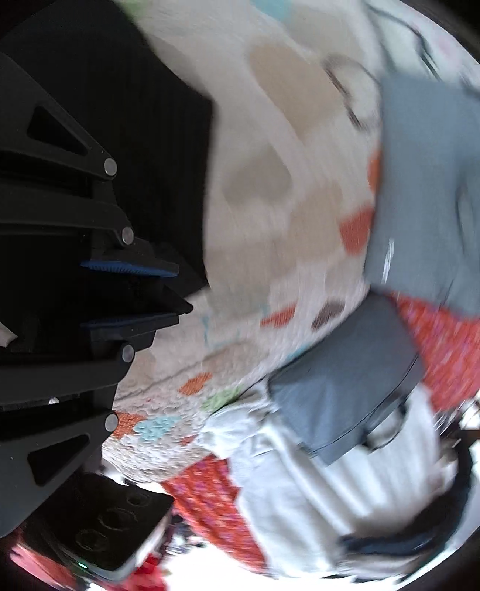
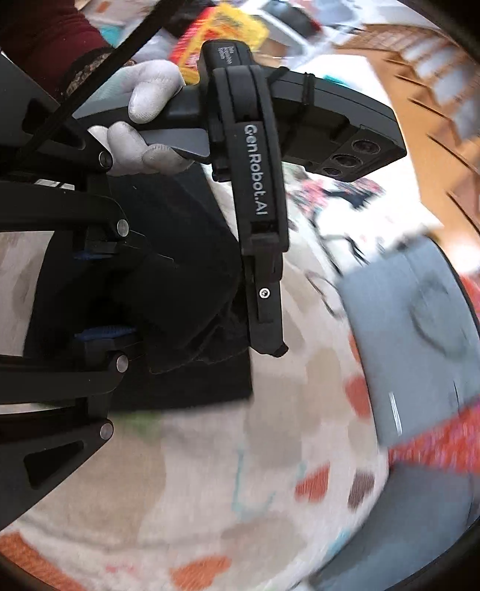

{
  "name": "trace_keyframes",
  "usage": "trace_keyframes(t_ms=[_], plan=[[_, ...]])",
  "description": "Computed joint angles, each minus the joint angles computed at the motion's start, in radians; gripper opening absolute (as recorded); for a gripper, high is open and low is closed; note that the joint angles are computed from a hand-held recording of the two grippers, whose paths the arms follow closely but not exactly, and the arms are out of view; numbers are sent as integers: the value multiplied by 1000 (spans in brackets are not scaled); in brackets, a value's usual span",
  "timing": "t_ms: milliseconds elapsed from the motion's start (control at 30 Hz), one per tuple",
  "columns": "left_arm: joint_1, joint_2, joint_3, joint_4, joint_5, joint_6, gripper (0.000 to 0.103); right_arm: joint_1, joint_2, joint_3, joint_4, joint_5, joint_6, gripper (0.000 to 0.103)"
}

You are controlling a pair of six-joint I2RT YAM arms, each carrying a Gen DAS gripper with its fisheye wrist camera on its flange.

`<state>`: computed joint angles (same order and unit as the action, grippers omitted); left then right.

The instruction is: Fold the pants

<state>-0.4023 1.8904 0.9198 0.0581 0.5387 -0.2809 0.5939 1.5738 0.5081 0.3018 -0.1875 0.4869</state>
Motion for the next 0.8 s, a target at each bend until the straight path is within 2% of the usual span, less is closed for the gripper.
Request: trace_keyframes(t_ms=[100,200,233,333,367,500,600,700,800], plan=[[100,-21,-103,57,57,-18,19,95,145,140,-61,38,-15,29],[177,-76,-203,106,85,-25,25,167,267,264,-131,80,-47,31],[209,-108,-248,131,89,-33,29,193,285,287,-153,112,-53,37],[306,-177,-368,224,100,-71,44,239,311,316,-155,128,-70,73],[341,-188,-399,255,114,-85,46,246,320,319,-148,123,-70,80],[513,-166,-495,389,233,-122,47,272,334,354,-185,118,-71,83],[584,-141,-503,396,276,-98,47,276,298,336,-202,88,-73,83],[626,-140,-501,378,274,-66,48,297,216,297,-233,65,-49,83],[659,-123,-498,388,320,-80,48,265,126,231,-214,-28,-4,84]])
